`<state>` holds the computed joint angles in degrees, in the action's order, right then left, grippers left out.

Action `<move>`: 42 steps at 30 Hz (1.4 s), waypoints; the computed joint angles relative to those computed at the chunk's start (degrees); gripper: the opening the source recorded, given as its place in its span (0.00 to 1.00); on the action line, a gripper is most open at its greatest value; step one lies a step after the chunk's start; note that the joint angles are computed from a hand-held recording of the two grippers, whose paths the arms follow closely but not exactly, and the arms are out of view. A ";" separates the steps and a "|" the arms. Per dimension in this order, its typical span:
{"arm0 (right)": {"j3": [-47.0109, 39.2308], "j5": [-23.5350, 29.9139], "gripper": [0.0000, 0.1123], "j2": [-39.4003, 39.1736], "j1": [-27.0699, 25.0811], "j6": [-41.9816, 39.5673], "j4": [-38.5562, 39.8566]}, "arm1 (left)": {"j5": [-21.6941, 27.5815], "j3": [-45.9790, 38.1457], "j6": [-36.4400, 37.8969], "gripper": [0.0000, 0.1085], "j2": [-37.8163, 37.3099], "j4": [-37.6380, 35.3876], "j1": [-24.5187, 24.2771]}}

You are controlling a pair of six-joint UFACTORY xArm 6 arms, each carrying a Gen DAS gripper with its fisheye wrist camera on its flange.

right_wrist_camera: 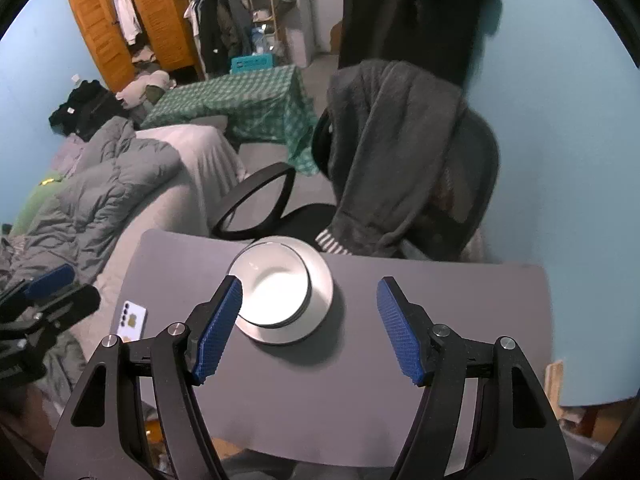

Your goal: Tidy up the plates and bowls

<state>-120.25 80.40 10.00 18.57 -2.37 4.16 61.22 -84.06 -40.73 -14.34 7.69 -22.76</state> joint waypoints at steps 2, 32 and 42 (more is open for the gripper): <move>0.68 -0.27 0.62 -1.18 0.11 0.21 -0.68 | 0.85 -0.38 -0.63 0.76 -0.41 1.27 -0.61; -0.69 0.80 0.62 -2.73 0.30 2.94 -2.05 | 5.86 -4.05 -0.05 0.76 0.07 2.01 -2.21; -0.89 1.70 0.62 -2.86 0.32 2.71 -1.89 | 6.21 -4.22 -0.24 0.76 0.27 1.70 -2.30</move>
<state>-121.14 82.10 7.13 18.89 0.34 2.27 67.43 -88.28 -40.97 -14.07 9.39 -25.06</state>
